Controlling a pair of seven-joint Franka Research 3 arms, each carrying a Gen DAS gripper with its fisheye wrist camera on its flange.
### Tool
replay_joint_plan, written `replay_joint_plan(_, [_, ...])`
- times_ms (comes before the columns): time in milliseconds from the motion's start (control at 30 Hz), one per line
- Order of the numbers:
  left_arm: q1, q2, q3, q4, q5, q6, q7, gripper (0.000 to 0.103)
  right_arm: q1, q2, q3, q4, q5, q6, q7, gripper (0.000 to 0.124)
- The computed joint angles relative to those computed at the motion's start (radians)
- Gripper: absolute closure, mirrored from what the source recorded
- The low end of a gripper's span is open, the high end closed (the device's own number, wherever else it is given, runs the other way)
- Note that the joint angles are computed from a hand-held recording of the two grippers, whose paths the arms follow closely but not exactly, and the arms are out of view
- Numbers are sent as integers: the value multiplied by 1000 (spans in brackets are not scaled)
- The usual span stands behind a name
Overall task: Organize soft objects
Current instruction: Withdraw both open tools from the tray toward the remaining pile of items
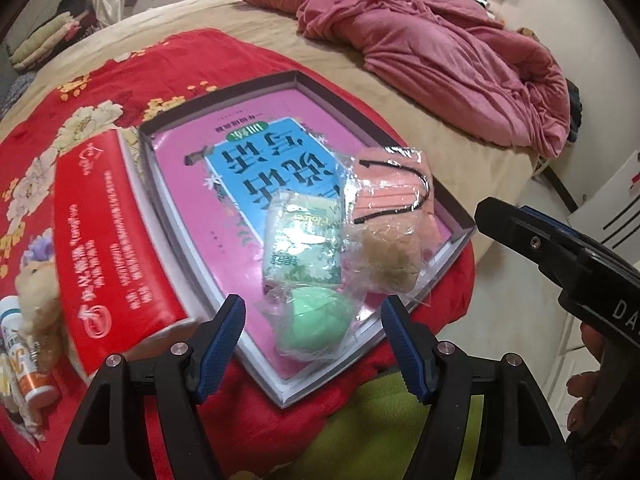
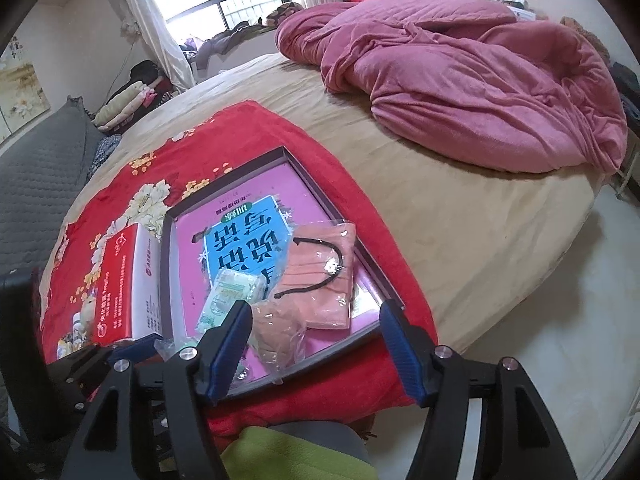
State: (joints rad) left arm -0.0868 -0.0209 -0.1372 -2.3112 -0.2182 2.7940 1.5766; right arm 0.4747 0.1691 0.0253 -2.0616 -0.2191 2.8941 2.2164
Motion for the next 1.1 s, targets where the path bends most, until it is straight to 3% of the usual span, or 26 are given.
replay_joint_plan(100, [2, -25, 6, -15, -4, 1, 5, 30, 14, -4, -5, 9, -32, -14, 25, 58])
replay_joint_plan(167, [0, -43, 14, -26, -12, 3, 15, 23, 23, -8, -9, 15, -61, -21, 48, 58])
replay_joint_plan(467, [-23, -120, 51, -76, -49, 7, 52, 23, 30, -32, 0, 31, -160, -55, 139, 56])
replay_joint_plan(700, [-45, -177, 84, -105, -75, 19, 71, 23, 19, -61, 21, 27, -229, -73, 201, 48])
replay_joint_plan(1100, [-48, -269, 130, -162, -32, 20, 37, 23, 17, -86, 59, 46, -318, -125, 280, 47])
